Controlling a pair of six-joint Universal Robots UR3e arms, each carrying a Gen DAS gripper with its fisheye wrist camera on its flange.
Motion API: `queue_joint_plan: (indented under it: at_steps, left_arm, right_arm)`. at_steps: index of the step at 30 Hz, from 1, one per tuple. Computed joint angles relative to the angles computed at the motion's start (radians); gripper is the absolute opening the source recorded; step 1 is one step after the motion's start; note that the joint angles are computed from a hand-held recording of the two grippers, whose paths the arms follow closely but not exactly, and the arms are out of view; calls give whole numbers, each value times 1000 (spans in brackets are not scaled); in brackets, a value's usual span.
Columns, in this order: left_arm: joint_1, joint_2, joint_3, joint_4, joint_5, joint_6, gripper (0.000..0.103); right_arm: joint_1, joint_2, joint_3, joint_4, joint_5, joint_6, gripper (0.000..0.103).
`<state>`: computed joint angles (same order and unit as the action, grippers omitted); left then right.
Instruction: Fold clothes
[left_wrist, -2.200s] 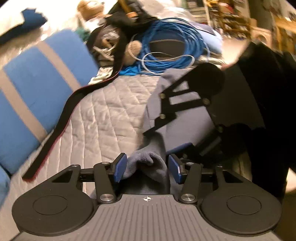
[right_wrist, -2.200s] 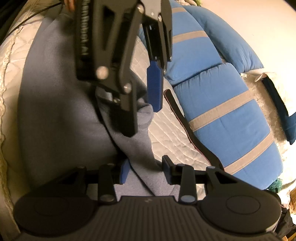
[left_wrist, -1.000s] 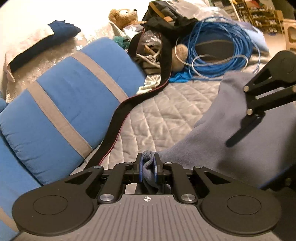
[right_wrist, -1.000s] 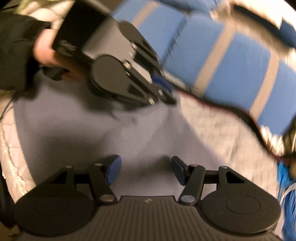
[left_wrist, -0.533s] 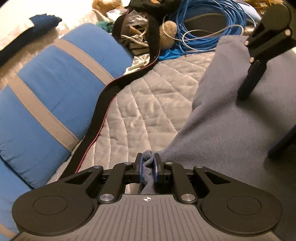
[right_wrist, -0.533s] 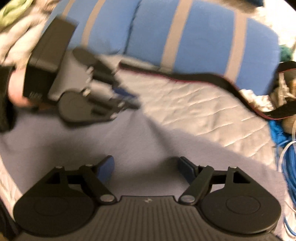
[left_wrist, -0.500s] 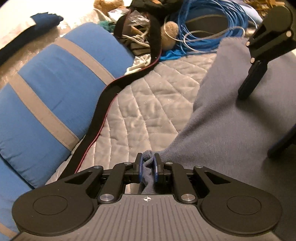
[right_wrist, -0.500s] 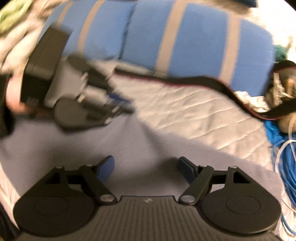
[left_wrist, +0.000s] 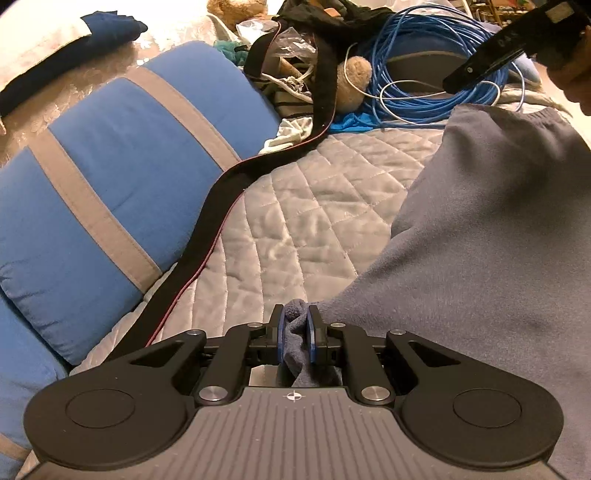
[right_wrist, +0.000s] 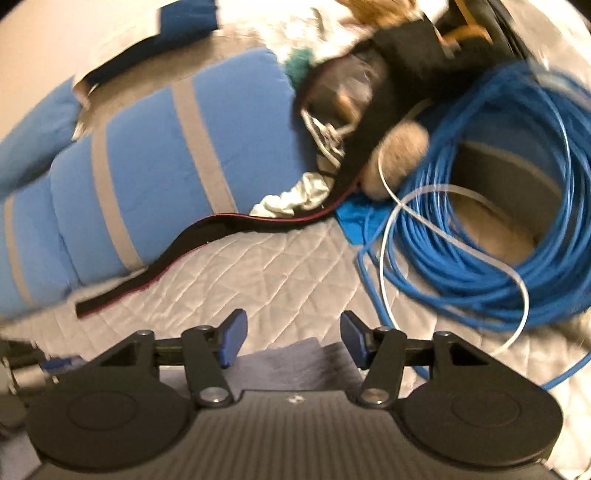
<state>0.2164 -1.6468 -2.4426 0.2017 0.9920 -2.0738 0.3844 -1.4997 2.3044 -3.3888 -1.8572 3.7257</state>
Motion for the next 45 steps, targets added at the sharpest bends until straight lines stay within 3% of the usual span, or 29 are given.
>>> queue_joint_plan:
  at_steps: [3,9,13,18,23,30,37,38,39,41,45]
  left_arm:
    - [-3,1,3,-3,4,-6,12]
    - [-5,5,11,-20,8,-22,12]
    - [-8,-3,11,-13,12,-22,12]
    - [-6,-2,12,-17,11,-22,12]
    - [-8,-6,12,-13,15,-22,12]
    - [-5,-3,18,-30,11,-32,12]
    - [-13,-1,25,-39,19,-45,12]
    - [-13,-2,25,-37,20,-45,12]
    - [-14,-2,25,-39,21,-46,12]
    - [-13,2,30,-55,23,-51,14]
    - [-1,18,42,-103,10,-76,15]
  right_arm:
    - [-86,-36,65,-36,142,36,61]
    - [-100,-16,61,-55,195,73,51]
    - [-89,-2,27,8,179,73,48]
    - [-117,7,-10,150,211,96,33]
    - [-85,7,-15,154,160,132,17]
    - [-56,3,-7,125,70,199,12]
    - [-47,-5,-25,150,42,207,17]
    - [-38,-4,-33,158,26,201,36]
    - [-15,-4,-50,181,-29,205,49]
    - [31,-6,-79,230,-147,220,51]
    - [-2,-69,-25,244,-90,235,59]
